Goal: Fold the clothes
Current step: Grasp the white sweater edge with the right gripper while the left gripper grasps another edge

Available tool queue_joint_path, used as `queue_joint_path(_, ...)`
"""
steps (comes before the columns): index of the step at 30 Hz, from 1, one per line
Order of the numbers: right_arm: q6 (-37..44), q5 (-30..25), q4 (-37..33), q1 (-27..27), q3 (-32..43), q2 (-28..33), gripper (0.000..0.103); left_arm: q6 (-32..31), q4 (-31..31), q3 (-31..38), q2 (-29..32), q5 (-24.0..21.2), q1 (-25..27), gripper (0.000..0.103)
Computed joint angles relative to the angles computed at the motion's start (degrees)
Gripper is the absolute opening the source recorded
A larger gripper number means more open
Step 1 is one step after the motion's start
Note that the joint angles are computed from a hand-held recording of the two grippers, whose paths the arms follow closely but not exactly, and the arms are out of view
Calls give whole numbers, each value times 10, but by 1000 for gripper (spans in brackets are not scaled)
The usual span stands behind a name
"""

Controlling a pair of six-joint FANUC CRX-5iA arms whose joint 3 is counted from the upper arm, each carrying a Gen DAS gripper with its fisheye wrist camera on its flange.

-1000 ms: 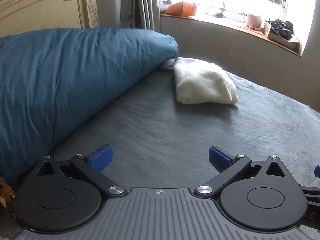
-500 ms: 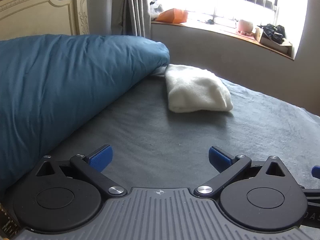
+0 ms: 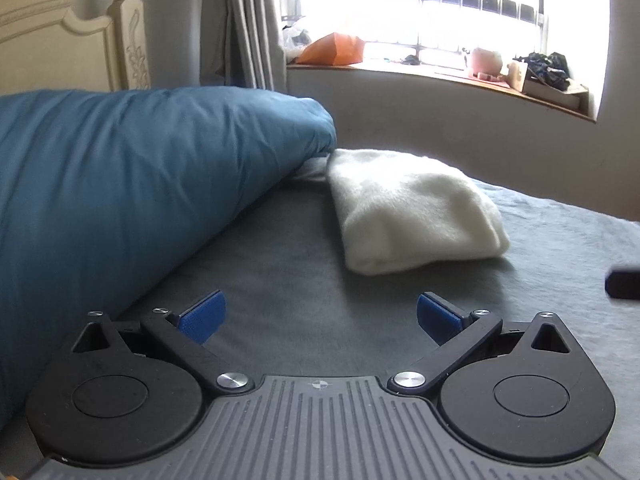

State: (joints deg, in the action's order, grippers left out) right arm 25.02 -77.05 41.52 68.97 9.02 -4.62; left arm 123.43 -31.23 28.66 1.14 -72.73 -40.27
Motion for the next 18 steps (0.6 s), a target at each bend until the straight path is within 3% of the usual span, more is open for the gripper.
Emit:
queue_joint_path(4, 77, 78, -67, -90, 70, 67, 99, -38, 45, -21, 18, 70, 48, 91)
queue_joint_path(7, 111, 97, -133, -146, 136, 123, 83, -63, 75, -26, 37, 103, 76, 62)
queue_joint_path(10, 141, 95, -186, -190, 208, 183, 69, -87, 116, -33, 52, 125, 104, 54)
queue_joint_path(14, 155, 72, -202, -216, 274, 243, 63, -130, 161, -57, 59, 171, 133, 58)
queue_joint_path(15, 148, 65, -206, -223, 284, 253, 63, -151, 187, -67, 60, 187, 145, 63)
queue_joint_path(17, 130, 51, -217, -239, 306, 273, 63, -195, 226, -74, 69, 203, 160, 83)
queue_joint_path(18, 120, 43, -228, -247, 315, 281, 63, -217, 242, -73, 76, 207, 166, 83)
